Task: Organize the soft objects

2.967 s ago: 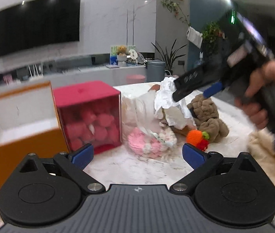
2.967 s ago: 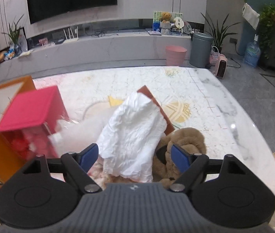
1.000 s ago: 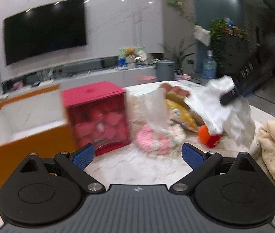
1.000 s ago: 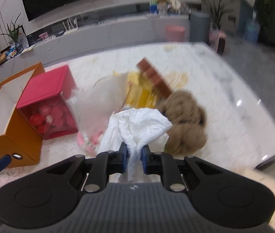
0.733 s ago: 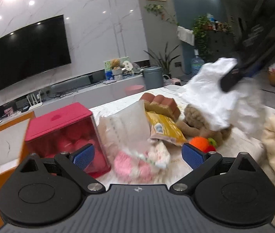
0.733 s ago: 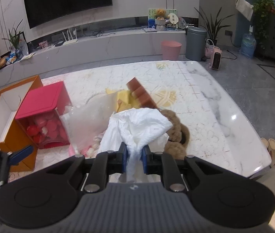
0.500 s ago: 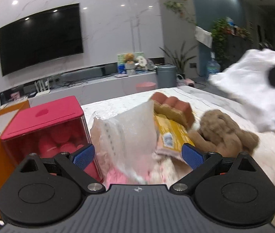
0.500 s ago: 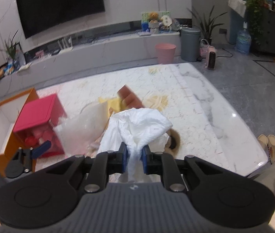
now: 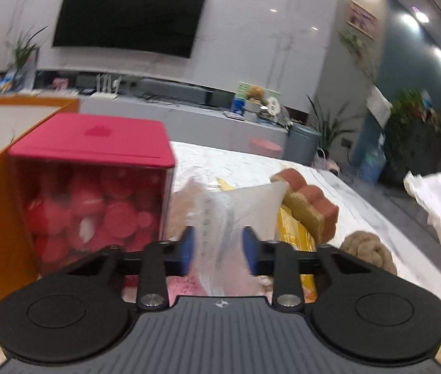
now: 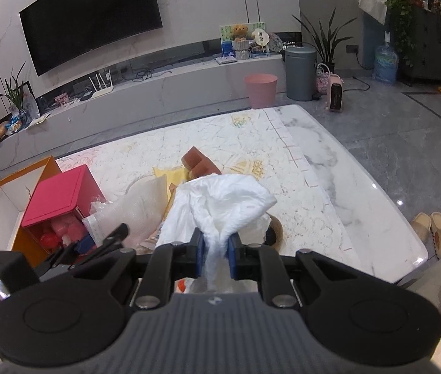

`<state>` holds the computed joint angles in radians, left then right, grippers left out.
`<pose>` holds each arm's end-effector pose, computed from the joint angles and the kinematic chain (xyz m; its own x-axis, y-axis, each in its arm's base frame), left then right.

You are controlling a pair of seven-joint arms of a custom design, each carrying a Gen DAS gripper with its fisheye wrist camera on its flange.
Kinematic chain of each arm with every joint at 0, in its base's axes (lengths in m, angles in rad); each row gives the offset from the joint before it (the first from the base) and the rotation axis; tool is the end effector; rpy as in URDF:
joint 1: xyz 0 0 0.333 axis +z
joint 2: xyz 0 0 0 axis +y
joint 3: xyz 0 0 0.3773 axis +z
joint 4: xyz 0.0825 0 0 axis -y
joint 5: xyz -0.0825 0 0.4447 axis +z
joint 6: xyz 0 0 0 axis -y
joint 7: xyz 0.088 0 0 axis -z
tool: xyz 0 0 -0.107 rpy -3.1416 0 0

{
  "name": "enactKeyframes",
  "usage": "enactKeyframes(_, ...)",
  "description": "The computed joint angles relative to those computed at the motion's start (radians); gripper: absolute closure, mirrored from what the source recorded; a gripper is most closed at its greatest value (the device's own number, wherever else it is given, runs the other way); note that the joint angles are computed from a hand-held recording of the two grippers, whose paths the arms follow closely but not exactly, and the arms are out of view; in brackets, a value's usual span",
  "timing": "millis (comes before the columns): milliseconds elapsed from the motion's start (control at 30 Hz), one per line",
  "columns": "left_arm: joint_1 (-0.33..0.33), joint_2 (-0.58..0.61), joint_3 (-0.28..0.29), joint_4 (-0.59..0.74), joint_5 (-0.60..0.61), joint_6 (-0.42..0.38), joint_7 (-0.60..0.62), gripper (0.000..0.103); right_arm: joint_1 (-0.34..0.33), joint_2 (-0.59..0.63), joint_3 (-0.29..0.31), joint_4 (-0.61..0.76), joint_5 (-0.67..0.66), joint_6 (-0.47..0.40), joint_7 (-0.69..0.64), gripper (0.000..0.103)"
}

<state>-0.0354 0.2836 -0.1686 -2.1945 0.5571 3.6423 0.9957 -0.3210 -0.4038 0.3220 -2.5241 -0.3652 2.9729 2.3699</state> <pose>0.6160 -0.1892 0.4047 -0.3755 -0.8988 0.2262 -0.4806 -0.0199 -0.8767 0.4909 0.0378 0.5287 -0.3442 -0.9239 -0.1670 -0.5740 0.3479 -0.7413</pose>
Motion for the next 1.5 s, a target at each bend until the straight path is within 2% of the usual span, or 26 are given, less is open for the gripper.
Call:
enactKeyframes(33,0.013,-0.007,-0.005,-0.005,0.015,-0.003,-0.019,0.087,-0.006,-0.002,0.006,-0.001,-0.006,0.001,0.004,0.089)
enactKeyframes(67,0.038,-0.011,-0.018,-0.005,0.056,-0.002,-0.055,0.089,-0.010,-0.004,0.011,-0.002,-0.011,0.000,0.007,0.089)
enactKeyframes(133,0.079,-0.025,-0.033,-0.013,0.139,0.010,-0.126,0.090,-0.013,-0.007,0.015,-0.004,-0.016,-0.003,0.012,0.089)
enactKeyframes(233,0.054,-0.058,-0.002,-0.056,0.110,0.047,-0.087,0.091,-0.009,-0.008,0.013,-0.005,-0.018,-0.006,0.013,0.089)
enactKeyframes(333,0.089,-0.052,-0.015,-0.039,0.260,0.093,-0.173,0.094,-0.002,-0.008,0.009,-0.004,-0.017,-0.005,0.011,0.089)
enactKeyframes(367,0.083,-0.048,-0.013,-0.031,0.282,0.094,-0.177,0.094,0.000,-0.008,0.008,-0.004,-0.016,-0.005,0.009,0.089)
enactKeyframes(467,0.020,-0.049,0.011,-0.037,0.177,0.052,-0.061,0.094,0.006,-0.014,0.003,-0.007,-0.013,-0.003,0.003,0.089)
enactKeyframes(533,0.031,-0.036,-0.005,-0.014,0.208,0.023,-0.096,0.092,0.009,-0.021,0.001,-0.011,-0.007,0.000,-0.001,0.089)
enactKeyframes(600,0.016,-0.022,-0.004,-0.002,0.183,0.010,-0.074,0.091,0.011,-0.026,-0.004,-0.017,0.001,0.009,-0.011,0.088)
enactKeyframes(733,-0.072,-0.013,0.036,0.001,0.016,-0.011,0.117,0.091,0.011,-0.029,-0.006,-0.024,0.023,0.019,-0.035,0.088)
enactKeyframes(800,-0.071,-0.011,0.027,-0.003,-0.029,-0.006,0.134,0.083,0.005,-0.028,0.001,-0.023,0.032,0.018,-0.039,0.088)
enactKeyframes(867,-0.030,-0.005,-0.010,0.009,0.016,-0.026,0.071,0.062,0.007,-0.025,-0.002,-0.021,0.044,0.017,-0.047,0.088)
enactKeyframes(967,-0.058,0.004,0.005,0.019,-0.020,-0.040,0.119,0.057,-0.002,-0.024,0.007,-0.018,0.051,0.011,-0.041,0.088)
enactKeyframes(1033,-0.039,0.012,-0.013,0.033,0.011,-0.054,0.113,0.057,-0.006,-0.024,0.014,-0.016,0.050,0.008,-0.036,0.088)
enactKeyframes(1067,-0.019,0.015,-0.031,0.042,0.043,-0.070,0.090,0.063,-0.007,-0.024,0.016,-0.015,0.049,0.007,-0.034,0.088)
enactKeyframes(1100,0.003,0.016,-0.050,0.050,0.078,-0.083,0.062,0.075,-0.006,-0.023,0.015,-0.015,0.048,0.008,-0.034,0.088)
enactKeyframes(1133,0.015,0.014,-0.057,0.052,0.096,-0.092,0.047,0.102,-0.003,-0.022,0.013,-0.014,0.049,0.007,-0.037,0.088)
enactKeyframes(1233,0.035,0.002,-0.068,0.047,0.113,-0.113,0.008,0.101,0.001,-0.014,0.009,-0.010,0.047,0.008,-0.041,0.087)
enactKeyframes(1333,0.185,0.007,-0.175,0.076,0.343,-0.100,-0.203,0.102,0.000,-0.009,0.008,-0.009,0.043,0.006,-0.039,0.086)
enactKeyframes(1500,0.196,-0.031,-0.142,0.081,0.482,-0.013,-0.277,0.102,0.001,-0.008,0.007,-0.006,0.036,0.001,-0.031,0.086)
